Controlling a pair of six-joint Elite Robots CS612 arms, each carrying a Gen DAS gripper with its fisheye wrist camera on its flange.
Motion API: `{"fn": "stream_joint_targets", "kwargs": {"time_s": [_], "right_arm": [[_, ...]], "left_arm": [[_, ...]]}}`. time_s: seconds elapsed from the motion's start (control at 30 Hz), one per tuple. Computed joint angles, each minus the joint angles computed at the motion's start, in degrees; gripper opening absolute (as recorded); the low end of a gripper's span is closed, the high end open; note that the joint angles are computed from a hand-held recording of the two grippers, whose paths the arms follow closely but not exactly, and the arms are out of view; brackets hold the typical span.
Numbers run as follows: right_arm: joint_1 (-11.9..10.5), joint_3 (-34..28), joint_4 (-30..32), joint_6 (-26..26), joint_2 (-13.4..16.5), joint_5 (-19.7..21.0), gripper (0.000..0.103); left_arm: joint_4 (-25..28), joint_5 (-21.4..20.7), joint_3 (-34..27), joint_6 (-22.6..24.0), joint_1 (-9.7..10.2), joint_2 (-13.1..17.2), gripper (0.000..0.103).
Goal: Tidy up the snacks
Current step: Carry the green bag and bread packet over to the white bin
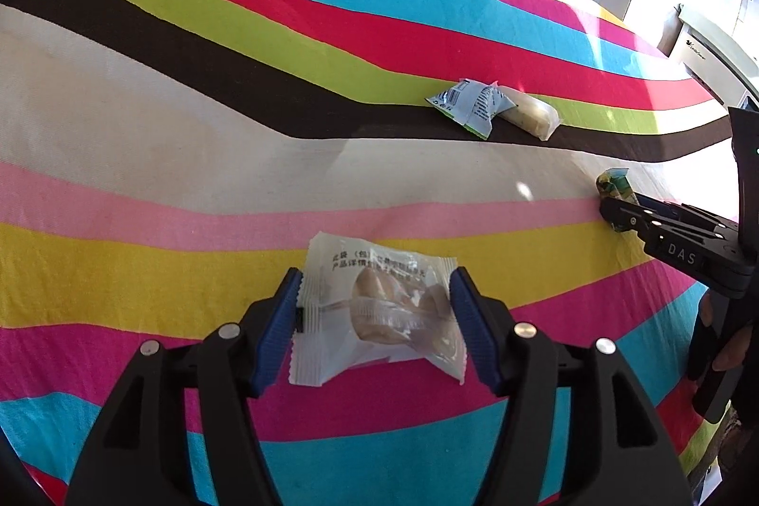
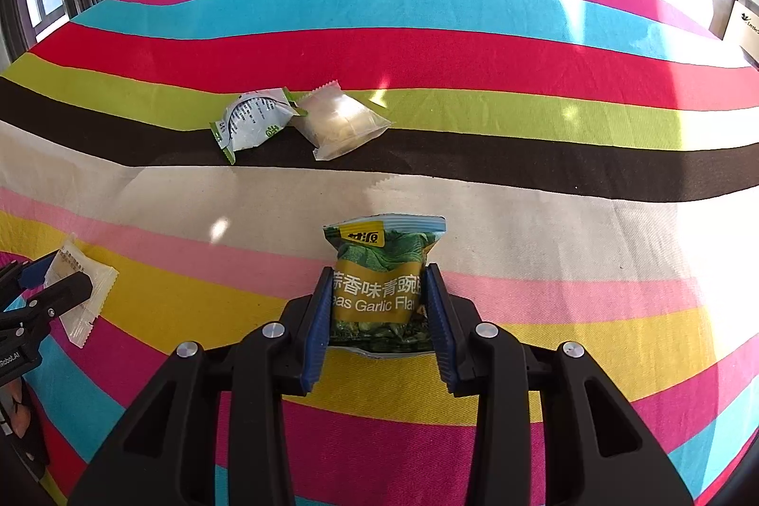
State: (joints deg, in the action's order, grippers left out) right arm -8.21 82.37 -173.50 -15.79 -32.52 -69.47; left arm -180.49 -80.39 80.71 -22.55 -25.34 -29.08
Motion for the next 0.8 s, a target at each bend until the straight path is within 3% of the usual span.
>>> {"fn": "stream_joint_targets", "kwargs": {"time_s": [0.13, 0.27, 0.43, 0.7, 0.73, 0.8], "right_arm": [[0.2, 0.2, -0.4, -0.4, -0.1, -0.8, 0.036], [-0.1, 1.5, 0.4, 1.7, -1.1, -0.5, 0.036], [-1.7, 9.0, -7.1, 7.3, -5.0, 7.1, 0.036], [-2.6, 19.5, -13.1, 2.5, -10.0, 9.2, 0.036], [-2.7, 20.2, -13.0, 2.3, -10.2, 9.5, 0.036], [-3.0, 21.7, -12.6, 1.8, -10.8, 10.0, 0.036]], "left_arm": [[0.7, 0.3, -0.3, 0.5, -0.16, 0.0, 0.064], [3.7, 1.3, -1.1, 3.6, -0.77, 0.0, 0.077], [5.0, 1.9, -1.3, 4.9, -1.03, 0.0, 0.081], [6.6, 3.6, -1.6, 6.0, -1.47, 0.0, 0.085], [6.6, 3.7, -1.6, 6.3, -1.52, -0.1, 0.083], [4.9, 3.6, -0.9, 7.3, -1.75, -0.3, 0.057]]}}
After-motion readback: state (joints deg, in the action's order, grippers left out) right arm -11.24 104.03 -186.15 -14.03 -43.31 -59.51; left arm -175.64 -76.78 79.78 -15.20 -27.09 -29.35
